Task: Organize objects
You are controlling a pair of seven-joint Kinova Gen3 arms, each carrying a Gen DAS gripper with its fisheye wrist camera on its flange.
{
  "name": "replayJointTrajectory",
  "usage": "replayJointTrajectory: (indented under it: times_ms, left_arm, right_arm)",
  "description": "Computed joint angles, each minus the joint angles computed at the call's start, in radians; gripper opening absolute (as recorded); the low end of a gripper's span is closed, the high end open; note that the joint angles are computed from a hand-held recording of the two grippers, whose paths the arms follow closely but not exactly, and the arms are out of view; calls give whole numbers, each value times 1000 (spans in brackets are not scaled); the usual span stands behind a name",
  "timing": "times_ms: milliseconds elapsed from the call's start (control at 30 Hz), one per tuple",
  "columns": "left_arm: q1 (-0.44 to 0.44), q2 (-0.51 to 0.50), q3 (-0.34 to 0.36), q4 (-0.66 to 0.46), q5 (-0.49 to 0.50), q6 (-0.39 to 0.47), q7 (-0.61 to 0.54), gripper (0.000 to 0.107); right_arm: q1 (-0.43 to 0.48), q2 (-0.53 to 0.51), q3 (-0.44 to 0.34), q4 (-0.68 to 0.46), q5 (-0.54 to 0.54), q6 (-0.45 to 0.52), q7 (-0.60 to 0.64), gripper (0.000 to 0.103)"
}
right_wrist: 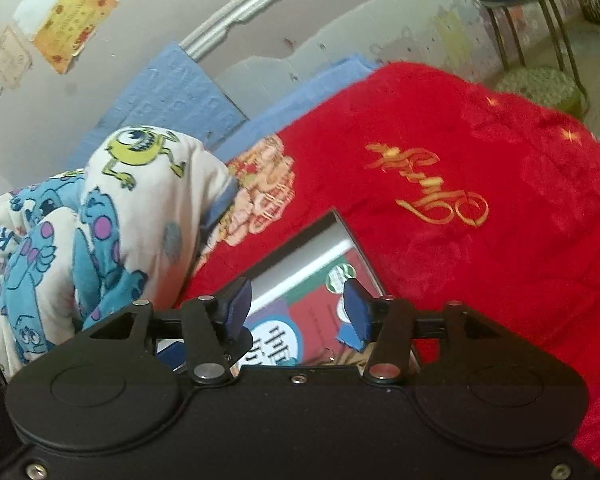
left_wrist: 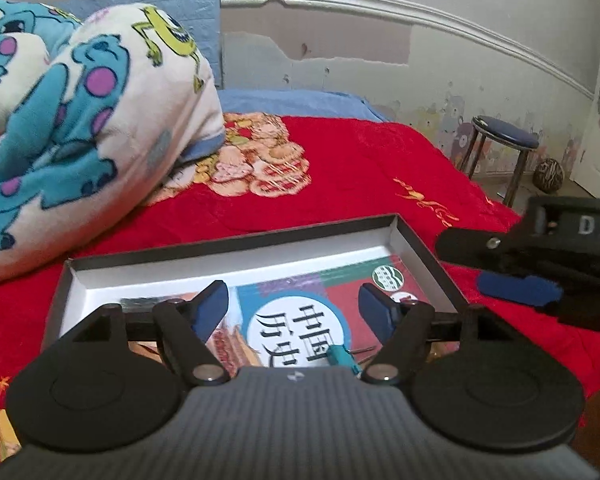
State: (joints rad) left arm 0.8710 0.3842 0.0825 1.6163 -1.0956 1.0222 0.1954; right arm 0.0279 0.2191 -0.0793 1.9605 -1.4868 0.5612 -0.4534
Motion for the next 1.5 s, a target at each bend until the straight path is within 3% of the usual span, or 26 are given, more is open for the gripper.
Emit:
replayJointTrajectory:
  times_ms: [167,367,467,533,667,767,900,1033,1167,1400,1500]
  left_arm:
    - [11,-52,13,13,-24,25,5,89]
    - [13,-85,53,-63,8,154,-92,99]
    - [42,-103,66,-93,-27,242,-122,103]
    - [66,-120,79,-102,-60,299,-114,103]
    - [111,-159,126,-107,-120,392,-110,103]
    - [147,-168,162,-137,-143,487,-137,103]
    - [183,-172,191,-180,-136,567,-137,103]
    - [209,-168,206,-205,-100,621,-143,103]
    - [240,-164,219,-209,-41,657,-128,103]
    - [282,-201,267,-51,-54,612,-11,103]
    - [265,-242,289,22,-31,541,12,103]
  right_arm:
    - [-4,-74,8,17,-11,-6,29,66]
    - [-31,-205,44,37,0,-21,40,76]
    - [-40,-280,78,66,-71,-2,107,89]
    - [-44,-335,98,80,-74,6,113,89]
    - [-61,-427,139,89,7,11,19,91]
    - [-80,-499,172,106,52,10,-20,101]
    - [-86,-605,164,132,145,-52,-104,103]
    - [-80,-677,170,146,257,-37,-212,103]
    - [-88,-738,162,175,353,-42,-270,103]
    - [-210,-798,140,278,365,-172,-314,103]
    - [-265,-815,126,324,378,-241,-331,103]
